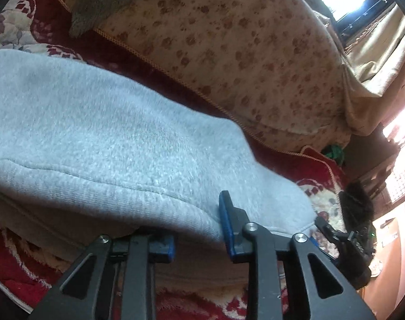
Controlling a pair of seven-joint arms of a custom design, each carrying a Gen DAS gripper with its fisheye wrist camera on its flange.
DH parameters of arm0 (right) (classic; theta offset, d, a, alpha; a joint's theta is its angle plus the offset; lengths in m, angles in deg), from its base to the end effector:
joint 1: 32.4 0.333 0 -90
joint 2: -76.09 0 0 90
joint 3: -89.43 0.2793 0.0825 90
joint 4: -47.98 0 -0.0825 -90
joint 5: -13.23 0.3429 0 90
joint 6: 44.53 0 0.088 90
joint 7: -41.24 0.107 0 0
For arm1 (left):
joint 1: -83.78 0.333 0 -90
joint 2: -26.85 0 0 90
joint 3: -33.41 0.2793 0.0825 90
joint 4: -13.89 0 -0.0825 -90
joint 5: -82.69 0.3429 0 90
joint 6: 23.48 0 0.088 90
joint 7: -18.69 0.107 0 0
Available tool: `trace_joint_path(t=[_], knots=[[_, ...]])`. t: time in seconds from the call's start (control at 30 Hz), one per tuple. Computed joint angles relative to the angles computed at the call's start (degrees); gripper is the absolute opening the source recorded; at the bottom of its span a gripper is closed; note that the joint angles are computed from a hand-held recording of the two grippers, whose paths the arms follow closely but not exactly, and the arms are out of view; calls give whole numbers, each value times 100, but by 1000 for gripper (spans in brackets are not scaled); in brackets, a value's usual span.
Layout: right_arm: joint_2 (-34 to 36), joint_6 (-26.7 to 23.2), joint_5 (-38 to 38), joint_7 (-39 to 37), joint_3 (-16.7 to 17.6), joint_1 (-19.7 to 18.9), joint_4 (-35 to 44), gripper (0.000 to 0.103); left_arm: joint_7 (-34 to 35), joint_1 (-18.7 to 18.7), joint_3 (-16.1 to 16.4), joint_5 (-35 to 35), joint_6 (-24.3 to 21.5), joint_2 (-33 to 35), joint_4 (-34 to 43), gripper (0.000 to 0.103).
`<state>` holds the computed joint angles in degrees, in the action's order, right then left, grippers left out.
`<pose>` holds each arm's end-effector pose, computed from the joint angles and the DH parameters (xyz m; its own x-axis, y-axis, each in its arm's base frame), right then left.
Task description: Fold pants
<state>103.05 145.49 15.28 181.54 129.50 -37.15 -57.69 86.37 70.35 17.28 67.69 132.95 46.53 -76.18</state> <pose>0.5602 0.3059 0.4469 -0.1048 -0.5135 -0.8517 -0.7180 0.6316 -0.2924 0.5906 -0.2909 0.5259 -0.0708 -0.8202 0.5677 -0.8182 -0.2778 -0.5034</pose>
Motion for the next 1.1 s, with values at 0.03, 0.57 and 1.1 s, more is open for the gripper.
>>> trace_joint_path(t=[0.03, 0.57, 1.1], knots=[[20, -56, -12, -14, -69, 66, 84, 51, 52, 35, -34, -65, 24, -36, -13, 25], [-452, 71, -427, -569, 1343, -1267, -435, 17, 1357, 189, -150, -1274, 224, -1244, -1342, 23], [-990, -1084, -8, -322, 478, -531, -911, 23, -279, -356, 364, 1265, 355, -964, -1709, 53]])
